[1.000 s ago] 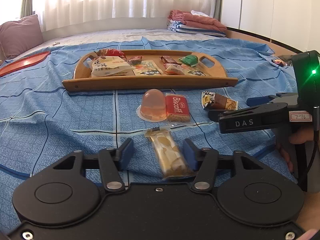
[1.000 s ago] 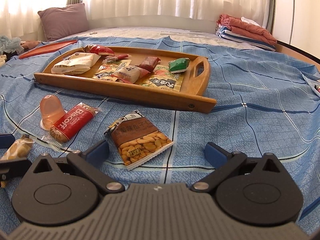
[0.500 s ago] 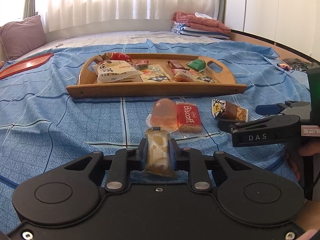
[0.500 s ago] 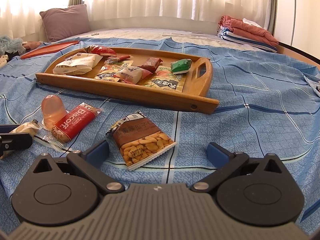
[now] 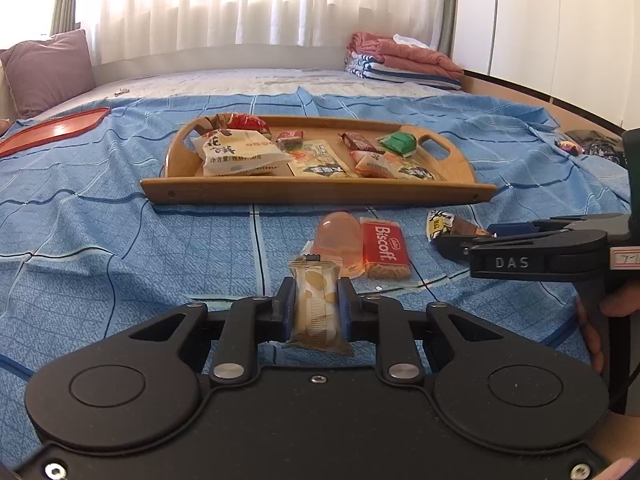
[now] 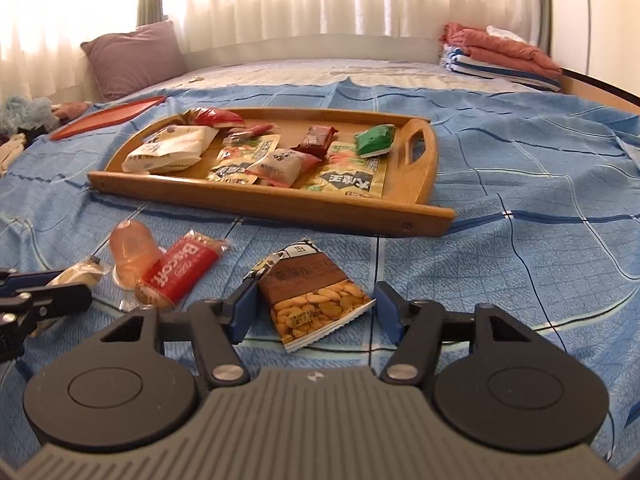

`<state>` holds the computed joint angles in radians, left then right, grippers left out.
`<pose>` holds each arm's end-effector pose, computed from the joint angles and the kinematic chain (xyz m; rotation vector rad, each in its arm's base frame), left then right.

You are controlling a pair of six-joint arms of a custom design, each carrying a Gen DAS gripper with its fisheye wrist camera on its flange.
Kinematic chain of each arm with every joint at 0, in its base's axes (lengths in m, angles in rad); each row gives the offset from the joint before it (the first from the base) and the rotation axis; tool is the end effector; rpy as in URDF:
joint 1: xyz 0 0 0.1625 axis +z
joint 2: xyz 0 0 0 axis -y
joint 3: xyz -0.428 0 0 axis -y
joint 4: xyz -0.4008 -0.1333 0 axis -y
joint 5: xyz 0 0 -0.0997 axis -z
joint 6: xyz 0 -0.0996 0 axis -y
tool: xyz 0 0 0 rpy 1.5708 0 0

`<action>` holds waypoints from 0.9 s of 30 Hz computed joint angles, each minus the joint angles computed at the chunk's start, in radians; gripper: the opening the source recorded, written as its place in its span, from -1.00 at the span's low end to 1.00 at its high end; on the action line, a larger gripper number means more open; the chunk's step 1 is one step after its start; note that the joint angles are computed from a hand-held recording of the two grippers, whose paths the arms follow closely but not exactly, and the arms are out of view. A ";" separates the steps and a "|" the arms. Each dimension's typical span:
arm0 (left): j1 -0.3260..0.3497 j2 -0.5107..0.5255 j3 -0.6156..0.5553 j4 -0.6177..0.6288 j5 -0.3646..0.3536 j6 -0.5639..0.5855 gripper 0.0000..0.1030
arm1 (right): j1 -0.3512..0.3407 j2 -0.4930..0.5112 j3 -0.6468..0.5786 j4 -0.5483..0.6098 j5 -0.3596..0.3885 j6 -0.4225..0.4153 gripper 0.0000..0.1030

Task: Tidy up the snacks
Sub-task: 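Grasp the wafer bar with the left gripper while the right gripper grasps the peanut bag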

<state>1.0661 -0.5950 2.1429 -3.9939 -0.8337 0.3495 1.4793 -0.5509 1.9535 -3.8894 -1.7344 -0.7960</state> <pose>-0.0588 -0.5206 0.0310 0.5617 2.2152 -1.1163 0.0645 -0.5787 0.0106 0.7453 -2.3120 0.9952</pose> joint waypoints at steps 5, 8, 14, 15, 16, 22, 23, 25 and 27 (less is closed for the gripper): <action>-0.006 -0.003 0.008 -0.030 0.009 0.016 -0.60 | 0.008 0.011 0.002 -0.030 -0.003 0.034 0.20; -0.003 -0.011 0.009 -0.030 0.006 0.008 -0.60 | 0.007 0.003 0.015 -0.035 0.004 0.072 0.19; -0.002 -0.008 -0.001 -0.061 0.017 0.038 -0.60 | 0.011 0.007 0.041 -0.086 0.009 0.086 0.18; -0.003 -0.010 -0.002 -0.064 0.021 0.039 -0.60 | 0.013 0.010 0.043 -0.095 0.009 0.084 0.18; -0.003 -0.011 -0.004 -0.067 0.022 0.041 -0.60 | 0.016 0.013 0.045 -0.107 0.008 0.078 0.18; -0.008 -0.019 -0.011 -0.101 0.034 0.074 -0.61 | 0.021 0.020 0.062 -0.149 0.030 0.054 0.18; -0.010 -0.020 -0.011 -0.106 0.036 0.081 -0.61 | 0.021 0.019 0.064 -0.154 0.034 0.056 0.18; -0.013 -0.022 -0.013 -0.114 0.039 0.095 -0.61 | 0.022 0.016 0.066 -0.158 0.043 0.065 0.18; -0.013 -0.029 -0.020 -0.114 0.037 0.105 -0.61 | 0.024 0.012 0.064 -0.158 0.049 0.074 0.18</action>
